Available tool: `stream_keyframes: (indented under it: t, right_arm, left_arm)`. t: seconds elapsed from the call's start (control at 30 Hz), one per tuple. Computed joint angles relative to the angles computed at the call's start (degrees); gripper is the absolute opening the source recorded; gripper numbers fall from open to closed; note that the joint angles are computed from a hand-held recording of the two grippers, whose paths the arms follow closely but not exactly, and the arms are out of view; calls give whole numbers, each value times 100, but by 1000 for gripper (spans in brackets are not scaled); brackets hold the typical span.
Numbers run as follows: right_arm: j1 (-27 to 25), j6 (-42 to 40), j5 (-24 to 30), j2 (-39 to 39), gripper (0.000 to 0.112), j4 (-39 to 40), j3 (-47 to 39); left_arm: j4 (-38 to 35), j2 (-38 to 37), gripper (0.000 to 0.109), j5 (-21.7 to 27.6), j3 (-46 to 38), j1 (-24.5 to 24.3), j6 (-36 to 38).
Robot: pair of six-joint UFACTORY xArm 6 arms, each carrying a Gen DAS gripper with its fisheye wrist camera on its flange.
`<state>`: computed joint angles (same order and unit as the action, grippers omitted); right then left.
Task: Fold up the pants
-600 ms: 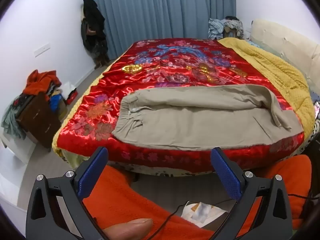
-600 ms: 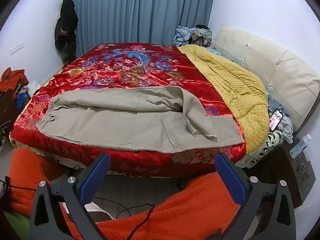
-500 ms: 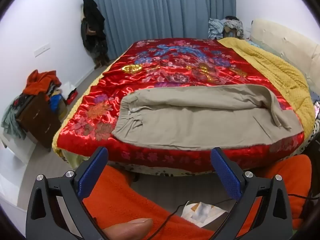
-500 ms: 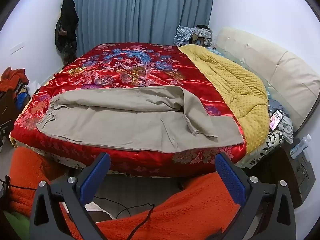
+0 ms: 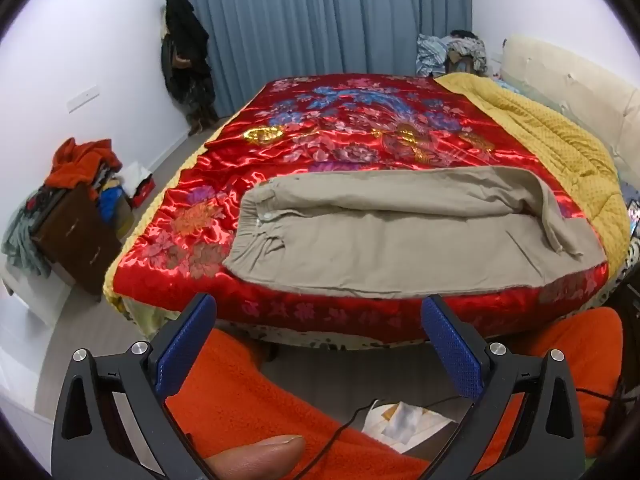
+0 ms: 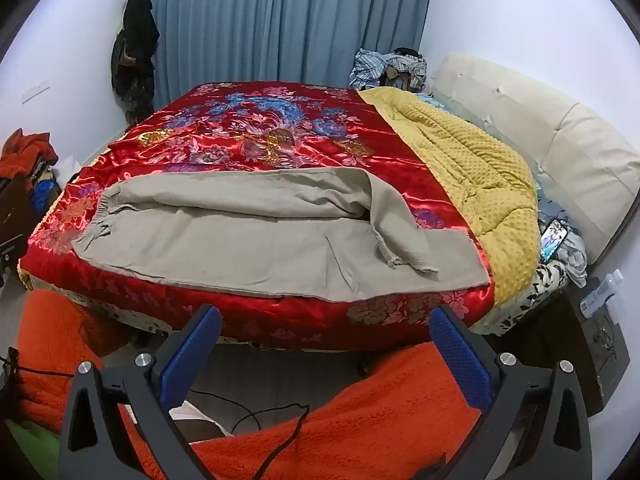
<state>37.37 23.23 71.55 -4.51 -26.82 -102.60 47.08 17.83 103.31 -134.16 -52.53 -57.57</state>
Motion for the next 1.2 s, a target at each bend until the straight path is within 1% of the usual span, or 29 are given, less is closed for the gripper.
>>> stream_keyframes:
  t: [0.83,1.2]
  right_arm:
    - [4,12,41,0,103,-67,-4]
    - [70,100,54,-16,103,-218,60]
  left_arm:
    - [17,8,102,58,-29,-47,6]
    - [19,-24,102,-27,76,-68,10]
